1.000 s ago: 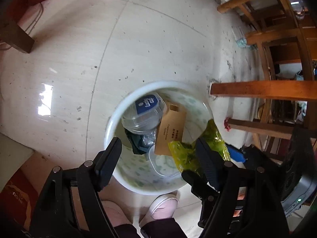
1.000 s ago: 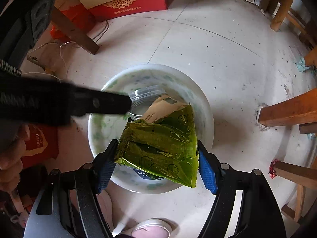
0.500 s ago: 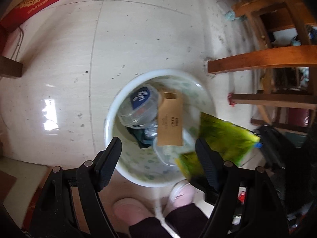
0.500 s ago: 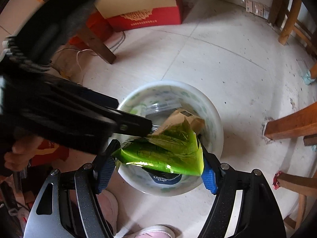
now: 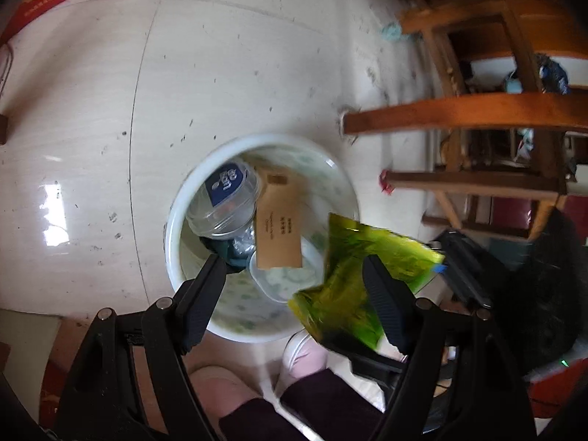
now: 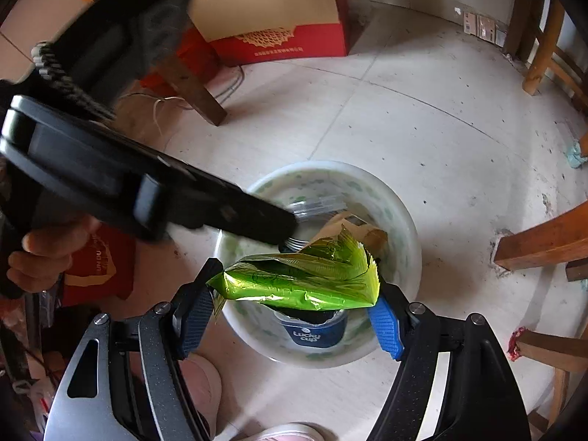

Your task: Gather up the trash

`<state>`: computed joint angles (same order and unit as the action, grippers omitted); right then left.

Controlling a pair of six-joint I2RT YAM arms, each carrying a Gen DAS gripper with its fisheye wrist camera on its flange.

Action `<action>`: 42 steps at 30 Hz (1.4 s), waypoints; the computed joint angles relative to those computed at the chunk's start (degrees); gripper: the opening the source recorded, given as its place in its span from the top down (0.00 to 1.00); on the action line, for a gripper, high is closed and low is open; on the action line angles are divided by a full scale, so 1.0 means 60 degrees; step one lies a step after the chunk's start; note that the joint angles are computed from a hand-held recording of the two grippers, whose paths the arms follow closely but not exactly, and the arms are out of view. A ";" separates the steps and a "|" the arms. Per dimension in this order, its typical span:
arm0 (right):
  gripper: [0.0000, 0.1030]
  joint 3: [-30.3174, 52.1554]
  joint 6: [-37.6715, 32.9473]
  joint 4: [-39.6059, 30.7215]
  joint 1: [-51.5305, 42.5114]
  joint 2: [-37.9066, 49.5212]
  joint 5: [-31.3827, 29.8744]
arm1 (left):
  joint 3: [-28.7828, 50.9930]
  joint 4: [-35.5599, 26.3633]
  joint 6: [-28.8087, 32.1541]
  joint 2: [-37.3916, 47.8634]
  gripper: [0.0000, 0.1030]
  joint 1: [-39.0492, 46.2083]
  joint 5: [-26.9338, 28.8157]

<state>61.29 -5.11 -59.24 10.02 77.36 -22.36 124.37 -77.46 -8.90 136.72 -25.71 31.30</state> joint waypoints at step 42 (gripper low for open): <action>0.56 0.4385 0.1003 -0.4466 -0.0791 0.0168 0.0679 | -0.0316 -0.1147 -0.2765 -0.4395 0.26 -0.0717 -0.4175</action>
<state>87.60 0.91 -86.04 5.28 78.37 -18.28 122.47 -84.34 -25.49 110.35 -30.01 6.24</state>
